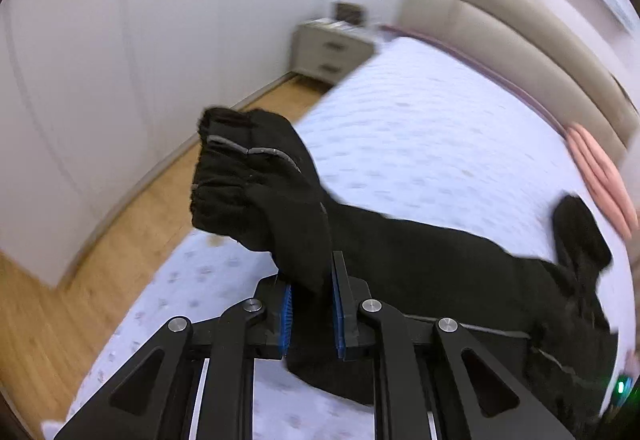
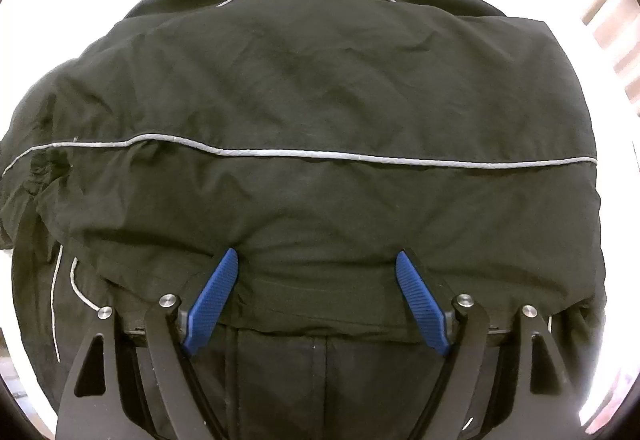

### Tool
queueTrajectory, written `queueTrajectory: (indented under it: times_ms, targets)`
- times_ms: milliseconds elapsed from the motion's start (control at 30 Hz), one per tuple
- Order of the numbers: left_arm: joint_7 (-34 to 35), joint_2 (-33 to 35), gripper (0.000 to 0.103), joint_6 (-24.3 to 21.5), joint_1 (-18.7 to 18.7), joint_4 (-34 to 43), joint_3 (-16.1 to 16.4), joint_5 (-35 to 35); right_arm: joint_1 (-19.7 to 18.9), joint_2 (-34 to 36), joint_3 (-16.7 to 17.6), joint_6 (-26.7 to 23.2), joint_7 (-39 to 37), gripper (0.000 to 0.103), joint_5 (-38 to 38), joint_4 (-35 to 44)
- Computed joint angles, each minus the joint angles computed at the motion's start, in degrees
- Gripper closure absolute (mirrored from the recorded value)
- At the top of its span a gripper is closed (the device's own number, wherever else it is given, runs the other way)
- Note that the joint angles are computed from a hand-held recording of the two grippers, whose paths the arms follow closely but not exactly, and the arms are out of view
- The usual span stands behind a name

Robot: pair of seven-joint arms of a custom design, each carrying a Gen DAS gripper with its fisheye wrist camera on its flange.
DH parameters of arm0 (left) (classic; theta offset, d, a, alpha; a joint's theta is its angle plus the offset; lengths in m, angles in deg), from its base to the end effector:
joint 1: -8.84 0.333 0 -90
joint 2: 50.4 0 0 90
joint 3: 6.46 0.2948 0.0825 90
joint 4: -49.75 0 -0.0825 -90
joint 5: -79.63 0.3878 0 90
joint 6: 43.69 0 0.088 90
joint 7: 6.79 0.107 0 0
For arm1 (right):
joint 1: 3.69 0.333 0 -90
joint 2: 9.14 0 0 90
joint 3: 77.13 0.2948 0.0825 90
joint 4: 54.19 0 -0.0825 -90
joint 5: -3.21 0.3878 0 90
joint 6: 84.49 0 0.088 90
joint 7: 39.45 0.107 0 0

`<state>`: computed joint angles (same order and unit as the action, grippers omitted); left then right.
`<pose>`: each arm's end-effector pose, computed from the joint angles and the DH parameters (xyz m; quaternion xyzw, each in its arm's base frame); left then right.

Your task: Fold large clothes

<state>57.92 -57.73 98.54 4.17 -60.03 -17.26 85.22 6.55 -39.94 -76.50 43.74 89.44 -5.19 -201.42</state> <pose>0.5549 -0.1598 0.6055 -0.6994 0.6273 -0.2857 0.1888 0.4055 0.0734 0.4433 -0.5439 0.8304 -0.0960 0.0738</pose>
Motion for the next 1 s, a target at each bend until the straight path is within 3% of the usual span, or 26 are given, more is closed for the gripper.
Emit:
queueTrajectory:
  times_ms: [233, 367, 800, 933, 1000]
  targets:
    - [5.04, 1.20, 0.088, -1.37, -7.05, 4.72, -5.36, 1.15, 0.31, -1.17, -2.81, 0.19, -5.21, 0.017, 3.06, -0.43]
    - [5.63, 4.08, 0.087, -3.29, -11.90, 8.17, -7.98, 4.03, -0.08, -5.63, -5.18, 0.63, -9.07, 0.021, 6.93, -2.84]
    - [7.64, 16.24, 0.087, -6.66, -26.72, 20.36, -10.06, 4.75, -6.33, -21.65, -7.79, -7.37, -14.64, 0.021, 7.94, -10.02]
    - [7.73, 21.24, 0.074, -10.25, -30.22, 24.53, -9.56, 3.47, -7.73, -23.62, -8.80, -8.79, -15.58, 0.021, 8.09, -11.23]
    - [10.72, 22.85, 0.064, -12.50, -29.70, 25.74, -10.18, -2.74, -8.16, -24.11, -9.14, -9.11, -16.17, 0.021, 8.36, -11.83]
